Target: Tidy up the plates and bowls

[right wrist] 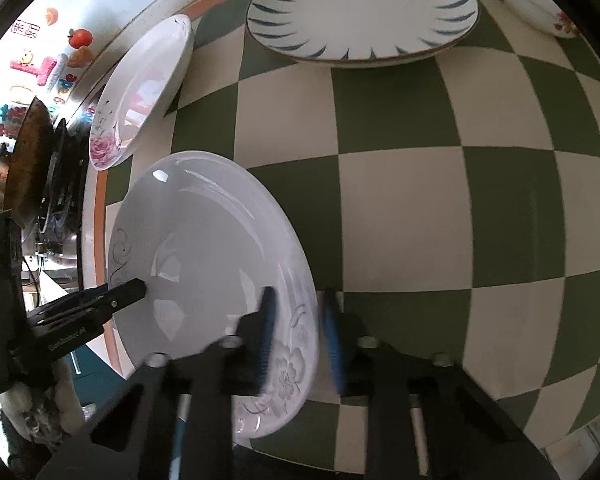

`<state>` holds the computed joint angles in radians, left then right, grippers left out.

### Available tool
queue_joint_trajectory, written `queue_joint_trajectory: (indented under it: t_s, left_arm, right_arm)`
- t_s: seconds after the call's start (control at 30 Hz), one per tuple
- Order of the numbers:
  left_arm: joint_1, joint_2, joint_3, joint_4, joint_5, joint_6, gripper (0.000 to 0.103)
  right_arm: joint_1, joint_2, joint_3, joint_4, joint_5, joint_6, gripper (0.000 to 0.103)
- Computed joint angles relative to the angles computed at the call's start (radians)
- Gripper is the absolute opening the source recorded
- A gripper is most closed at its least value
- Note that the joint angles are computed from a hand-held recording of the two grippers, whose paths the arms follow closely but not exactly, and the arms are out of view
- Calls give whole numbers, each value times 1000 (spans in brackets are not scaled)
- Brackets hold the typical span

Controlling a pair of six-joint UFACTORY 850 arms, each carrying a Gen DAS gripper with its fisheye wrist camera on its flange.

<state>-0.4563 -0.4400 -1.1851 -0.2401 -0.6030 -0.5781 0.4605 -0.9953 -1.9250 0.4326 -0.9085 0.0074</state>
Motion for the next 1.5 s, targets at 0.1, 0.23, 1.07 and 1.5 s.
queue_joint_trajectory:
  t_s: [0.1, 0.23, 1.07, 1.5]
  left_arm:
    - [-3, 5, 7, -6, 13, 0, 28]
    - [-17, 25, 24, 27, 27, -36, 28]
    - [-112, -93, -219, 101, -36, -160, 28]
    - [-139, -207, -360, 83, -105, -145, 28]
  right_arm:
    - [6, 12, 21, -12, 22, 0, 15]
    - [7, 25, 46, -6, 53, -39, 15]
    - [-139, 132, 149, 51, 72, -189, 14]
    - [-215, 110, 165, 48, 62, -223, 14]
